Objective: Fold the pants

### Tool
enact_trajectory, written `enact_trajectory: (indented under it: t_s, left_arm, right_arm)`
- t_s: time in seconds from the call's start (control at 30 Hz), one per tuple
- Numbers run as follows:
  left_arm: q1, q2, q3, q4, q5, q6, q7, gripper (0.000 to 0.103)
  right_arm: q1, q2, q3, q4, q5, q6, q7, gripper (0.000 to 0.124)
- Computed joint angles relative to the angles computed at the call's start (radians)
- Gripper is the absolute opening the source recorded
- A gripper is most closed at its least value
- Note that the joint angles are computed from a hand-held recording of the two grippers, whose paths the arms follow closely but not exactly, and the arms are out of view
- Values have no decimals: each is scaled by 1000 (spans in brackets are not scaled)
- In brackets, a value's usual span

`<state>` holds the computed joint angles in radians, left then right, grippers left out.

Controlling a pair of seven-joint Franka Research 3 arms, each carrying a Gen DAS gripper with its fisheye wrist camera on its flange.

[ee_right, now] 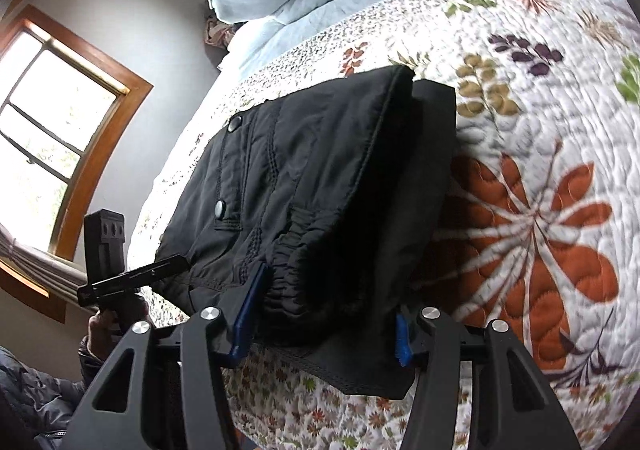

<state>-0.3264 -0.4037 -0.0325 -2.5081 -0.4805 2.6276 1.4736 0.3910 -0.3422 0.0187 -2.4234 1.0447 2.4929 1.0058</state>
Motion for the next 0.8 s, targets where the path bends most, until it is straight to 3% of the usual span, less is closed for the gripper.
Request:
enact_trajectory:
  t_s: [0.4, 0.8]
  left_arm:
    - [42, 64, 3, 57, 2, 28, 2, 98]
    - [105, 178, -21, 179, 36, 6, 15, 98]
  right_arm:
    - [-9, 52, -1, 59, -24, 5, -10, 54]
    - [-39, 79, -7, 82, -8, -23, -32, 54]
